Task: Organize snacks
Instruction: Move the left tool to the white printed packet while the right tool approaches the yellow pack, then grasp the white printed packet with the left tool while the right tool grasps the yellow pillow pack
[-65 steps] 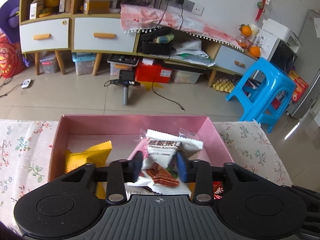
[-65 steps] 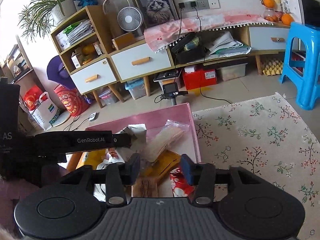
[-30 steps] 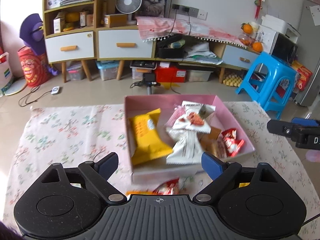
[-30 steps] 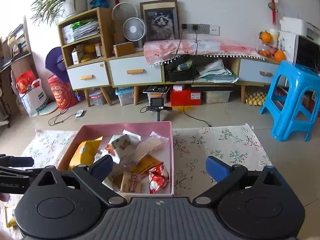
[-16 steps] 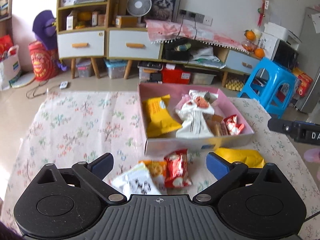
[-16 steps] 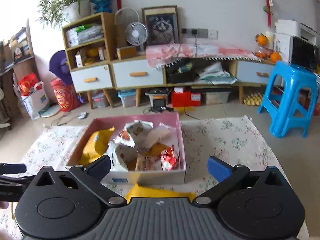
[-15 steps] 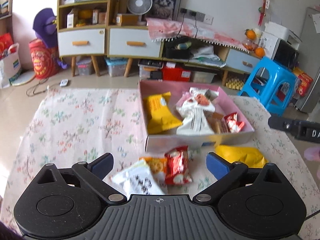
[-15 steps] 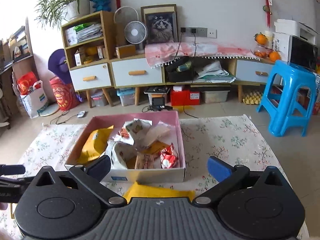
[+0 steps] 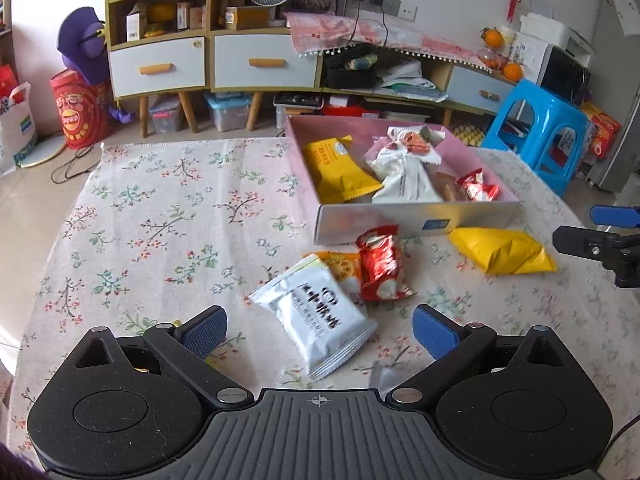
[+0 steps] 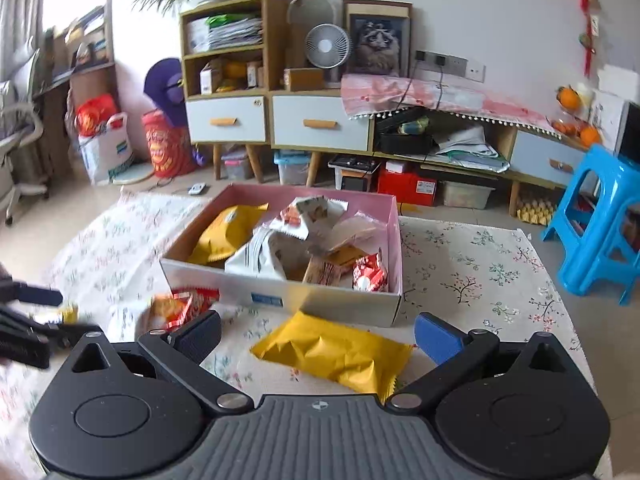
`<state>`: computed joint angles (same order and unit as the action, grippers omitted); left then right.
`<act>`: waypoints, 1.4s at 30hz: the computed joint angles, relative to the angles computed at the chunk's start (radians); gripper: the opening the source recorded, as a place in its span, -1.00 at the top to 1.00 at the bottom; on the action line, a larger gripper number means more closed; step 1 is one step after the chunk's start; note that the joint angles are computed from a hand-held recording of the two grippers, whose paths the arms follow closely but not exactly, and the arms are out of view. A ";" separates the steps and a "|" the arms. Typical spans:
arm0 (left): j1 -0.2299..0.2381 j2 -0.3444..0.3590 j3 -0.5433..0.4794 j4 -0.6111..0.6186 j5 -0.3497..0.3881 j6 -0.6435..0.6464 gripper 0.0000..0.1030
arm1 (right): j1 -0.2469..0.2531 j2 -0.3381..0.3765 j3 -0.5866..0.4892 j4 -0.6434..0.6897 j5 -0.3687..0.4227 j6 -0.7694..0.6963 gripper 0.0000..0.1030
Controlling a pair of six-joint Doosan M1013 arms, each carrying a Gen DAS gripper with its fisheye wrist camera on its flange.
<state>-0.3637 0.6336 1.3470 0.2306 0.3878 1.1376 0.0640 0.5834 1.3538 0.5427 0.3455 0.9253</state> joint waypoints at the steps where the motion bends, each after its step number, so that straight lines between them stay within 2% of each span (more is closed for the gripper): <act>1: -0.001 0.001 0.003 0.024 0.002 -0.015 -0.94 | 0.000 0.000 0.002 -0.006 0.005 -0.003 -0.80; 9: -0.017 0.022 0.003 0.148 0.019 -0.220 -0.94 | 0.004 0.022 -0.016 -0.151 0.064 0.109 -0.80; 15: -0.034 0.045 -0.032 0.204 0.039 -0.268 -0.90 | 0.011 0.053 -0.064 -0.211 0.138 0.287 -0.80; 18: -0.036 0.058 -0.054 0.192 0.062 -0.283 -0.77 | 0.013 0.070 -0.090 -0.202 0.161 0.295 -0.80; 21: -0.036 0.071 -0.077 0.183 0.097 -0.298 -0.54 | 0.017 0.089 -0.117 -0.258 0.164 0.293 -0.80; 23: -0.032 0.079 -0.090 0.169 0.118 -0.299 -0.43 | 0.013 0.105 -0.141 -0.249 0.188 0.241 -0.80; 27: -0.023 0.087 -0.102 0.106 0.142 -0.226 -0.01 | -0.003 0.128 -0.173 -0.194 0.248 0.100 -0.80; 31: -0.011 0.077 -0.087 0.063 0.130 -0.147 0.15 | -0.009 0.130 -0.160 -0.170 0.246 -0.023 -0.81; 34: -0.004 0.071 -0.079 0.041 0.127 -0.115 0.24 | -0.017 0.124 -0.149 -0.092 0.268 -0.128 -0.81; 40: 0.008 0.063 -0.071 0.000 0.138 -0.068 0.25 | -0.036 0.126 -0.176 0.109 0.478 -0.288 -0.78; 42: 0.013 0.060 -0.070 -0.048 0.132 -0.036 0.20 | -0.032 0.118 -0.167 0.123 0.493 -0.342 -0.78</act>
